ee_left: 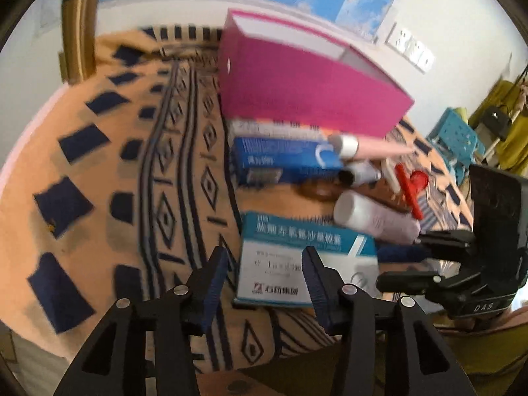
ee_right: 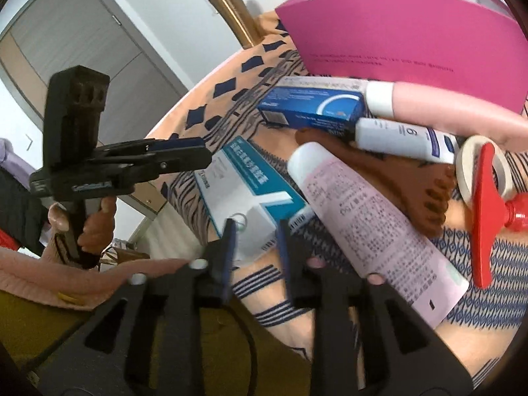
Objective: Organize rigid objects
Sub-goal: 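Grasp the blue-and-white medicine box with the right gripper and lift it, then carry the medicine box into the magenta box and open the right gripper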
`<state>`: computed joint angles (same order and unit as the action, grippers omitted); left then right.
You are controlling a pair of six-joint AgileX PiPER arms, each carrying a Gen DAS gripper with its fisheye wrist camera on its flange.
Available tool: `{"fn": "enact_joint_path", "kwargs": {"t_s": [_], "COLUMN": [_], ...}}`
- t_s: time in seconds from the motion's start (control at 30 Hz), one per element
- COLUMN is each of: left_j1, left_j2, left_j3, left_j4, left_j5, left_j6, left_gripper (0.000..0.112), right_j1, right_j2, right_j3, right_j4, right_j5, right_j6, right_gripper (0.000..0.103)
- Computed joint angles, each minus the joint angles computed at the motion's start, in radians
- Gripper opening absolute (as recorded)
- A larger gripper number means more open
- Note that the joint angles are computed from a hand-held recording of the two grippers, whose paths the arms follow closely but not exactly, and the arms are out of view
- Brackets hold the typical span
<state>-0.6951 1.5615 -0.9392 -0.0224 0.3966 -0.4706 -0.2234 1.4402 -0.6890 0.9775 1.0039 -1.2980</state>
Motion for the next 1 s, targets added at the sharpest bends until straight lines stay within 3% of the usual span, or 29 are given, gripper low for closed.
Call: {"fn": "enact_joint_path", "kwargs": {"t_s": [0.1,0.27,0.53,0.93,1.0], "left_j1": [-0.009,-0.037,-0.057,0.022,0.054], "left_j2": [0.01,-0.029,-0.077,0.119,0.164], "left_j3": [0.013,0.019,-0.055,-0.449,-0.53], "left_j4": [-0.045,0.083,0.226,0.107,0.032], "left_j5": [-0.022,-0.001,0.051,0.114,0.133], "left_j6": [0.039,-0.102,-0.219,0.041,0.117], "left_gripper": [0.054,0.054,0.054,0.054,0.054], "right_j1": [0.021,0.057,0.031,-0.051,-0.046], "right_j2": [0.024,0.011,-0.019,0.025,0.049], "right_j3": [-0.004,-0.007,-0.085,-0.346,-0.412], "right_j4": [0.002,0.023,0.044,0.076,0.067], "right_j5": [-0.007,-0.027,0.043,0.049,0.043], "right_j6": [0.013,0.004,0.002,0.053,0.079], "right_gripper": [0.04,0.04,0.04,0.04,0.04]}}
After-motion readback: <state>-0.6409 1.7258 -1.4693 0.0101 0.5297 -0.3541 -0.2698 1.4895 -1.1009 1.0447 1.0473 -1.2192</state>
